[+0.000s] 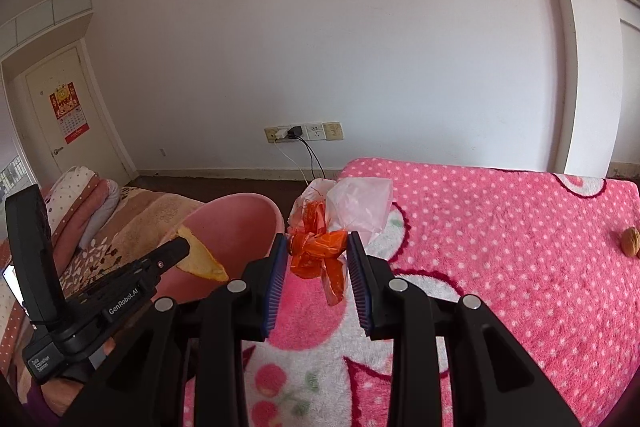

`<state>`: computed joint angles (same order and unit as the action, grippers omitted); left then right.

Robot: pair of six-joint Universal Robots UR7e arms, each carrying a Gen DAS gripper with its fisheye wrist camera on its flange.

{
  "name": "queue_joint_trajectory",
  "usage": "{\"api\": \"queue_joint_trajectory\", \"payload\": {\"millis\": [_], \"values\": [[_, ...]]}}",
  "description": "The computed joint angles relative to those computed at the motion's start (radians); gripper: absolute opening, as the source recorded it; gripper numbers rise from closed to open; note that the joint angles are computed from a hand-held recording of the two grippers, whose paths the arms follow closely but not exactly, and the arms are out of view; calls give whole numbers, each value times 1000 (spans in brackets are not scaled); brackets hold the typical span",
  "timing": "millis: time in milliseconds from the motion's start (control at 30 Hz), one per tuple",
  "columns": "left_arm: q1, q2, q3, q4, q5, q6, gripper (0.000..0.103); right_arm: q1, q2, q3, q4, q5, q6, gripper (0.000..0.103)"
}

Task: Collect trash
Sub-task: 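Carry both items over the pink bucket and open both tools to drop them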

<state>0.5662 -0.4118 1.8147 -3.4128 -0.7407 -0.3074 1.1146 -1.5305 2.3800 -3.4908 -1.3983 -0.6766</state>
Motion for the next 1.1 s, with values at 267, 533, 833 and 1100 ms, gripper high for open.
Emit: {"api": "queue_joint_trajectory", "payload": {"millis": [267, 533, 833, 1100], "values": [[28, -22, 20, -34, 6, -1, 13, 85, 68, -43, 23, -49, -14, 30], [69, -29, 52, -163, -41, 49, 13, 135, 129, -90, 91, -82, -5, 30], [111, 10, 44, -262, -30, 79, 13, 174, 220, -143, 138, -137, 1, 30], [129, 54, 18, -351, 12, 174, 13, 190, 284, -182, 163, -173, -4, 30]]}}
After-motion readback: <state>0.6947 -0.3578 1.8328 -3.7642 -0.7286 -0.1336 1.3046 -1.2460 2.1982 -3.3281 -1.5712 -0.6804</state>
